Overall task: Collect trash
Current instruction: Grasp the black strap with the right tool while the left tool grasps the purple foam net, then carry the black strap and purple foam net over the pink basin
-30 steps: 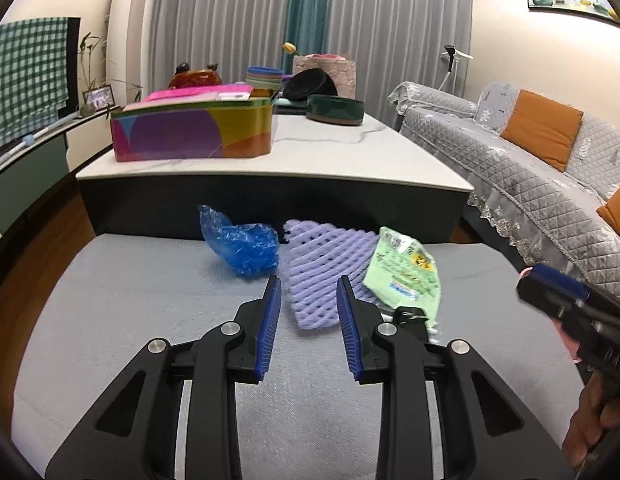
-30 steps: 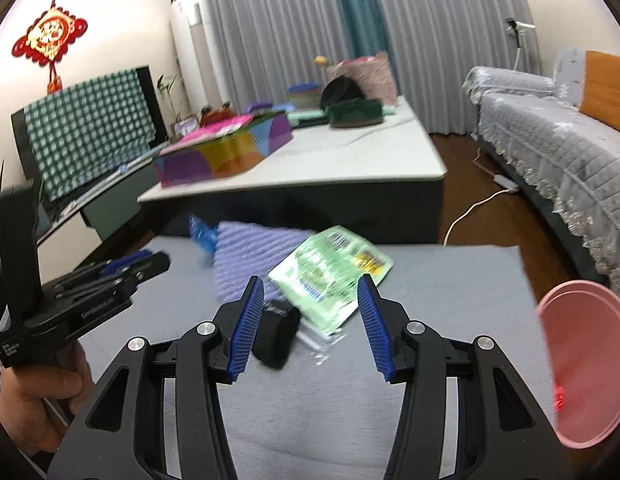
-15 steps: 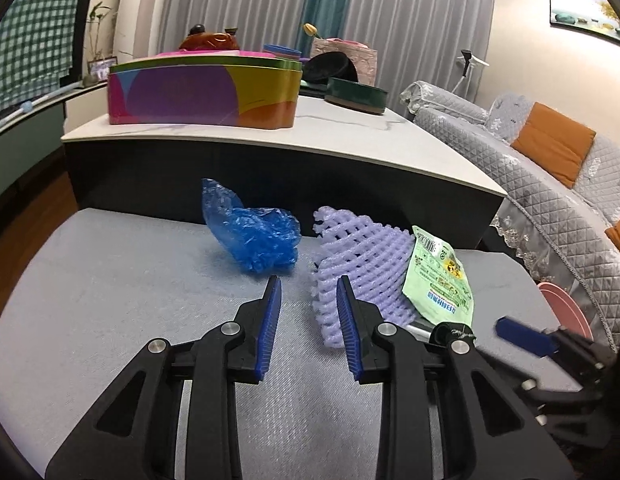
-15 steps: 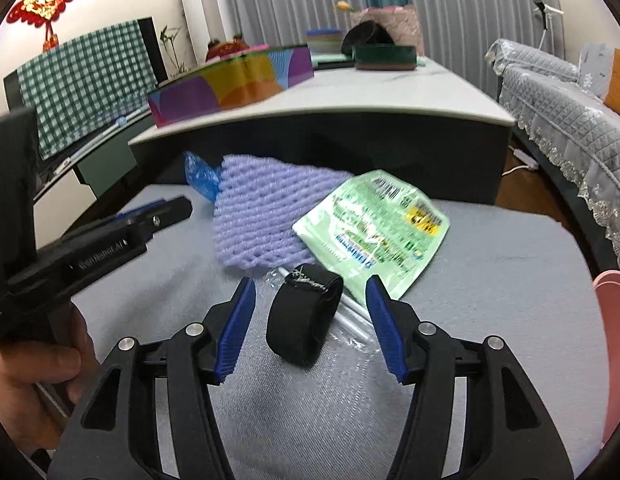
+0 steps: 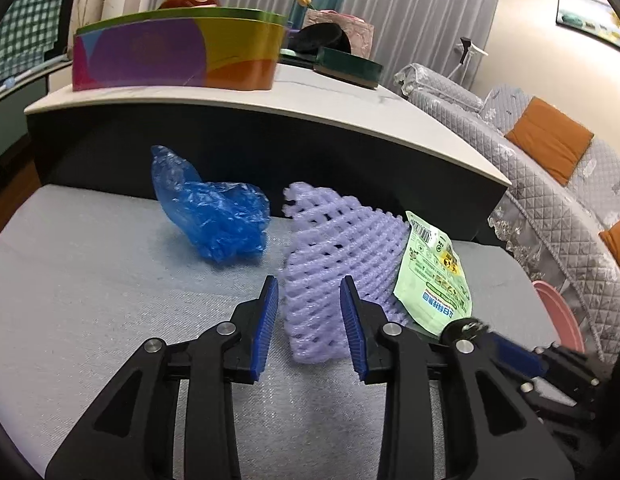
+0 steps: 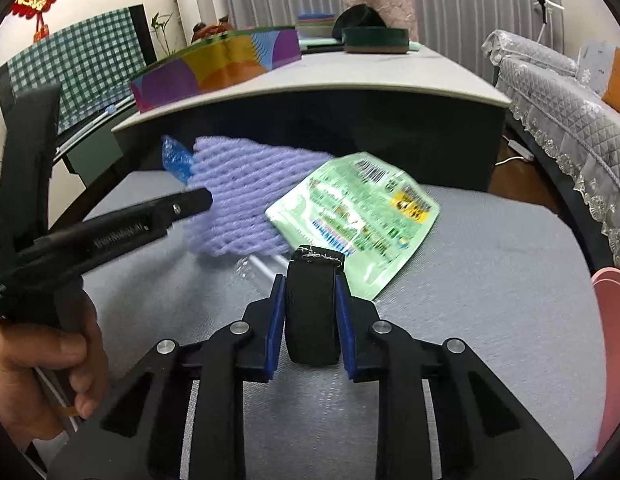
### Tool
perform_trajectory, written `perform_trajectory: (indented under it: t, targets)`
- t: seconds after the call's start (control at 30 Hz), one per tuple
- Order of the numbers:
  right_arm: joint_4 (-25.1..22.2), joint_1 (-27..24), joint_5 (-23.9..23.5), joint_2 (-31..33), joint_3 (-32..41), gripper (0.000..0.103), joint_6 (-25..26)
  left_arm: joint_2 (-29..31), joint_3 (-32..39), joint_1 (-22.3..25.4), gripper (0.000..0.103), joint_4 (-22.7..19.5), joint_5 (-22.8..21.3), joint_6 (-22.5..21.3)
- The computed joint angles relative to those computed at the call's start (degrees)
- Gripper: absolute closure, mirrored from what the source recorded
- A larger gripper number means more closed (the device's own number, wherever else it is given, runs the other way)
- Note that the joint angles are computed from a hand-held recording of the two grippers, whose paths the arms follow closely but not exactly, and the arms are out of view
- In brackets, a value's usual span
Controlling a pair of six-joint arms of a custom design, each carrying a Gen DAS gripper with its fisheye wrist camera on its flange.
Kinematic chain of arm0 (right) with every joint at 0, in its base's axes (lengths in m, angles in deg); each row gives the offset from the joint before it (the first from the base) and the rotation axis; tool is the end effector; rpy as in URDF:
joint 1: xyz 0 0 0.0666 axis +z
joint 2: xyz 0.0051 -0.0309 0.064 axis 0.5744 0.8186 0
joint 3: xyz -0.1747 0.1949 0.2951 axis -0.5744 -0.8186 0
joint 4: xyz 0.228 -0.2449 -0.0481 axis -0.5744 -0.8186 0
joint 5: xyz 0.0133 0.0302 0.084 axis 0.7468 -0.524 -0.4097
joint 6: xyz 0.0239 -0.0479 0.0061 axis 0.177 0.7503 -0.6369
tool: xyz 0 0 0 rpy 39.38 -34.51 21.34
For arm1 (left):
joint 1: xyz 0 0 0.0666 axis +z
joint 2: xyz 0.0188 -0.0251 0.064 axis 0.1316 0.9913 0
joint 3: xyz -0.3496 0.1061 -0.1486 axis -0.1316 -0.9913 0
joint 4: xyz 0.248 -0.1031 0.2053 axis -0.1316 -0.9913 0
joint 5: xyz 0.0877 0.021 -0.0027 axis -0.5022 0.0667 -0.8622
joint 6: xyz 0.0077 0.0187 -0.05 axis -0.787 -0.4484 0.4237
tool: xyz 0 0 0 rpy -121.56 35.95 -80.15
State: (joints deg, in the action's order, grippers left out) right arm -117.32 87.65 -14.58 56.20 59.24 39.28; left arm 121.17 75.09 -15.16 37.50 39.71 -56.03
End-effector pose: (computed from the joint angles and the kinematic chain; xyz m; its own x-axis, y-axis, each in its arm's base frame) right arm 0.3331 0.4048 0.3977 -0.6517 0.0559 -0.7564 -0.0676 0.9890 0.1313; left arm 0.4540 -0.1949 0.4026 -0.6611 0.0635 -0.7476 0.3404 0.9134 -0.2234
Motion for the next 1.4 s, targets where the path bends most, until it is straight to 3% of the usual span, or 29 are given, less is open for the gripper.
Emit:
perform_trajectory:
  t: [0.07,0.13,0.2,0.7,1.2,1.4]
  targets:
    - [0.60,-0.04,0.68,-1.04,-0.76,0.079,0.62,-0.12,0.17,-0.43,0.078,-0.33,-0.51,-0.69]
    - [0.81,-0.06,1.81,-2.06,-1.37,0.079,1.15,-0.45,0.11,-0.81,0.094,-0.35,-0.64,-1.07]
    - [0.94,-0.25,2.61,-3.04,-2.05,0.079,1.09,-0.92,-0.08,-1.10,0.096,-0.24,-1.04,-1.55]
    - [-2.36,1.68,11.57,-11.45,-6.09,0.079,-0.79,-9.20,-3.49,-3.97,0.098,1.51,-4.38,-2.89]
    - [-8.33,6.76,20.33,-16.76,-6.33,0.079,-1.97,-16.03,-4.30,-7.15,0.099,-0.84,-6.74,-5.57]
    - [-11.01,6.64,21.53,-19.68,-5.83,0.079,-3.35,-18.31,-4.43,-8.82,0.099,-1.08,-7.44,-5.68]
